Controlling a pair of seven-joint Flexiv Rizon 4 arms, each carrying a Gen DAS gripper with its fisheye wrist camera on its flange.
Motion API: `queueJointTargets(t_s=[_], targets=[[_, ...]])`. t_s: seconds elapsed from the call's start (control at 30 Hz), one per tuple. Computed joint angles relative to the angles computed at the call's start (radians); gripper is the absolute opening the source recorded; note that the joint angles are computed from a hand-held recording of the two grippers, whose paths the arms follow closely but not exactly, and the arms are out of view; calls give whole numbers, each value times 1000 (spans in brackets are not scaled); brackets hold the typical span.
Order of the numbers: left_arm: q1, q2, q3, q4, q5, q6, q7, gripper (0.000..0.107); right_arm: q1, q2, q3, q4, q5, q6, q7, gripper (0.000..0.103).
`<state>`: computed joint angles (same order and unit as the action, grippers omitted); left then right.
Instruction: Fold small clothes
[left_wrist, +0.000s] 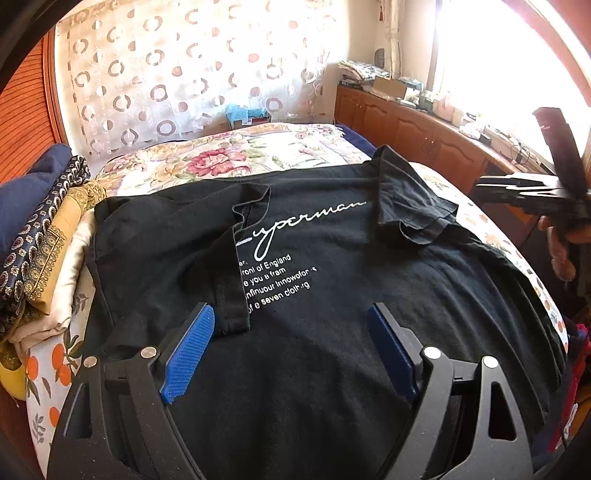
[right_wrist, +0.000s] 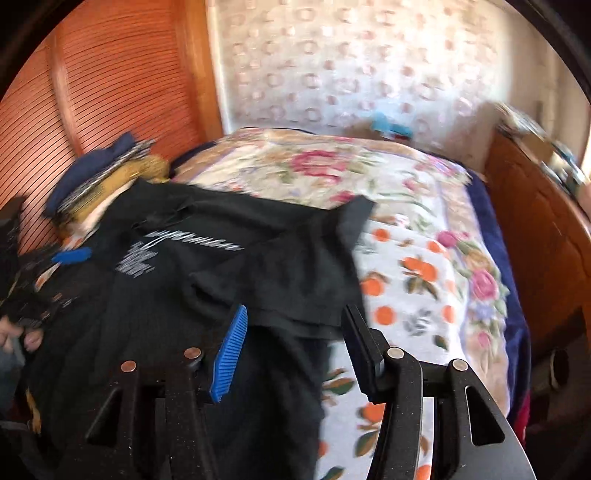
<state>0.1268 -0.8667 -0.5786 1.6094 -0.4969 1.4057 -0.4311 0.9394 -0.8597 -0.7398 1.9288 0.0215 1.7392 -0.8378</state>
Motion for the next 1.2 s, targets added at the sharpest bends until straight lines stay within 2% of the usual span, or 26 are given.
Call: queueJointTargets(t_s=[0.1, 0.2, 0.23, 0.27, 0.3, 0.33, 0.37, 0.4, 0.43, 0.53, 0.67, 0.8, 0.9, 0.97, 1.07, 1.1, 1.13, 1.17, 1.2], targets=[[13, 0, -15, 5, -5, 4, 3, 85, -50, -32, 22, -55, -12, -68, 43, 55], [22, 3, -22, 13, -5, 5, 8, 85, -155, -40, 118, -126, -51, -126, 94, 54], [23, 3, -23, 15, -4, 8, 9, 85, -177, -40, 139, -140, -64, -143, 108, 51], [25, 3, -23, 17, -3, 10, 9, 85, -203, -36, 165, -154, -78, -153, 114, 46], [27, 4, -23, 18, -3, 7, 8, 85, -232, -30, 199, -167, -92, -151, 115, 34], [30, 4, -23, 19, -3, 7, 8, 85, -253, -25, 222, -179, -109, -147, 115, 18], [32, 4, -23, 19, -3, 7, 9, 85, -278, -16, 253, -190, -131, -148, 108, 8], [34, 4, -22, 19, -4, 9, 8, 85, -292, -2, 267, -193, -156, -156, 100, 3], [36, 4, -23, 20, -4, 10, 7, 85, -289, 2, 259, -197, -177, -153, 101, 2], [48, 2, -28, 22, -6, 20, 5, 85, -275, 17, 233, -233, -242, -131, 99, 2], [66, -1, -38, 21, -11, 27, -7, 85, -267, 20, 235, -347, -324, -143, 70, 2], [77, -3, -40, 23, -11, 36, -22, 85, -319, -17, 318, -506, -408, -206, 39, 2], [80, -1, -33, 27, -5, 32, -36, 85, -371, -84, 384, -652, -465, -299, 25, 2], [81, -2, -33, 28, -1, 31, -38, 85, -429, -130, 467, -748, -497, -364, 24, 2], [80, 0, -32, 34, 8, 33, -40, 85, -508, -166, 581, -812, -465, -376, -69, 2], [79, 1, -31, 35, 10, 31, -40, 85, -512, -166, 580, -806, -473, -373, -58, 8], [76, 1, -28, 32, 13, 30, -41, 85, -522, -164, 578, -802, -473, -370, -63, 19], [73, 0, -26, 29, 15, 28, -42, 85, -517, -156, 561, -782, -473, -353, -52, 26], [68, -1, -21, 23, 17, 23, -43, 85, -517, -135, 546, -743, -472, -324, -45, 41]])
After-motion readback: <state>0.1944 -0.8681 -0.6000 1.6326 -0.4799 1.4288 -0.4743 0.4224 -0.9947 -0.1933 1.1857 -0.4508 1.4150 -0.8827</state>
